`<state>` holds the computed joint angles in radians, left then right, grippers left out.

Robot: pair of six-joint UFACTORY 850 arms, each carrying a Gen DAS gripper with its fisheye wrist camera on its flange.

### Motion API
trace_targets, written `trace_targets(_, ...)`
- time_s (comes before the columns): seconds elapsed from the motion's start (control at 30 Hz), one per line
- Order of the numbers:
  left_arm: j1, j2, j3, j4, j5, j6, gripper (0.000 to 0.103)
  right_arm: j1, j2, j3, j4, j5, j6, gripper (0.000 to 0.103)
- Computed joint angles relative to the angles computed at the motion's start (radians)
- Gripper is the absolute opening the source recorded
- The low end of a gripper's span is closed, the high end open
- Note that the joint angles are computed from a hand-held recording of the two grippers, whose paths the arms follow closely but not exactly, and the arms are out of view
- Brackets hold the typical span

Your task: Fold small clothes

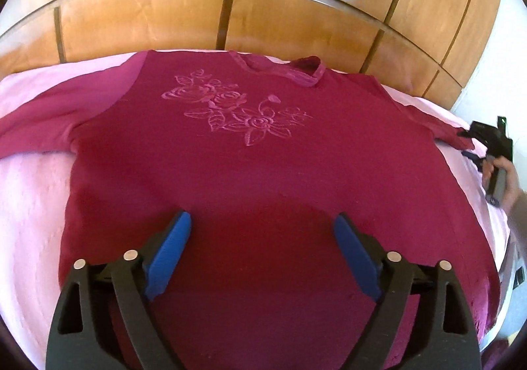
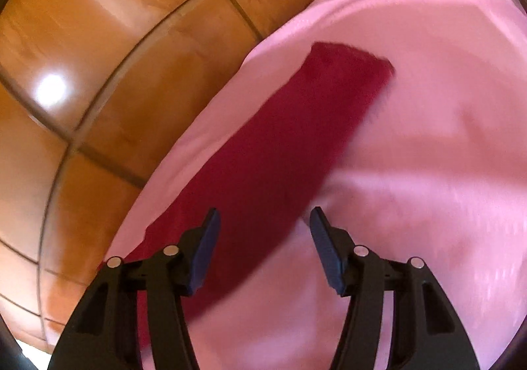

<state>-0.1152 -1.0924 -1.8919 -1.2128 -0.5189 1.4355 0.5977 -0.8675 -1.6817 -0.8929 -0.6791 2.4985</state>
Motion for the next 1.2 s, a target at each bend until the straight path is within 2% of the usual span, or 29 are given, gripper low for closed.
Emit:
trace_targets(0.03, -0.002, 0.000, 0.000, 0.006, 0.003, -0.001, 0.090, -0.008, -0.013, -0.026, 0.049, -0.022, -0.065, 0.027)
trace_targets(0.07, -0.004, 0.001, 0.000, 0.011, 0.006, -0.002, 0.091, -0.016, -0.031, -0.064, 0.118, -0.051, -0.161, 0.013)
trace_targets(0.1, -0.006, 0.001, 0.001, 0.016, 0.009, -0.003, 0.092, -0.019, -0.047, -0.095, 0.165, -0.083, -0.231, 0.008)
trace_targets(0.13, -0.008, 0.001, 0.001, 0.019, 0.011, -0.004, 0.092, -0.016, -0.050, -0.113, 0.179, -0.123, -0.267, 0.007)
trace_targets(0.17, -0.008, 0.003, 0.002, 0.019, 0.011, -0.004, 0.092, 0.000, -0.050, -0.134, 0.157, -0.205, -0.290, 0.007)
trace_targets(0.23, -0.007, 0.001, 0.000, 0.020, 0.007, -0.008, 0.092, 0.023, -0.038, -0.135, 0.113, -0.316, -0.286, 0.006)
trace_targets(0.3, -0.009, 0.004, 0.003, 0.026, 0.010, -0.010, 0.093, 0.040, -0.029, -0.116, 0.168, -0.384, -0.301, 0.006)
trace_targets(0.4, -0.010, 0.001, -0.002, 0.035, 0.012, -0.015, 0.093, 0.038, -0.029, -0.072, 0.238, -0.316, -0.309, 0.007)
trace_targets(0.47, -0.009, -0.001, -0.007, 0.041, 0.008, -0.022, 0.093, 0.048, -0.028, -0.058, 0.195, -0.292, -0.261, 0.012)
trace_targets(0.53, -0.006, -0.003, -0.013, 0.048, 0.001, -0.033, 0.093, 0.052, -0.004, -0.023, 0.171, -0.250, -0.200, 0.039)
trace_targets(0.6, -0.001, -0.002, -0.015, 0.053, -0.011, -0.048, 0.093, 0.054, -0.004, -0.043, 0.173, -0.248, -0.223, 0.056)
trace_targets(0.63, 0.002, 0.000, -0.016, 0.060, -0.015, -0.065, 0.093, 0.057, -0.009, -0.063, 0.170, -0.253, -0.246, 0.057)
trace_targets(0.67, 0.009, 0.009, -0.007, 0.056, -0.023, -0.086, 0.093, 0.061, -0.005, -0.068, 0.160, -0.239, -0.263, 0.058)
trace_targets(0.73, 0.023, 0.025, 0.013, 0.039, -0.031, -0.106, 0.093, 0.080, 0.007, -0.066, 0.129, -0.147, -0.285, 0.058)
trace_targets(0.83, 0.057, 0.072, 0.081, -0.005, -0.021, -0.095, 0.084, 0.104, -0.022, -0.125, 0.120, 0.018, -0.392, 0.055)
trace_targets(0.9, 0.074, 0.104, 0.129, -0.038, 0.007, -0.058, 0.080, 0.124, -0.056, -0.182, 0.179, 0.127, -0.517, 0.052)
trace_targets(0.97, 0.098, 0.133, 0.177, -0.071, 0.025, -0.019, 0.073, 0.139, -0.095, -0.240, 0.274, 0.202, -0.645, 0.049)
trace_targets(1.03, 0.124, 0.160, 0.222, -0.078, 0.037, -0.005, 0.072, 0.159, -0.144, -0.312, 0.411, 0.242, -0.802, 0.046)
trace_targets(1.13, 0.164, 0.175, 0.256, -0.038, -0.004, -0.047, 0.072, 0.195, -0.176, -0.369, 0.437, 0.245, -0.849, 0.043)
trace_targets(1.17, 0.173, 0.175, 0.261, -0.003, -0.021, -0.076, 0.069, 0.203, -0.175, -0.369, 0.448, 0.254, -0.853, 0.042)
trace_targets(1.2, 0.182, 0.177, 0.273, 0.018, -0.033, -0.090, 0.062, 0.213, -0.174, -0.370, 0.463, 0.257, -0.861, 0.039)
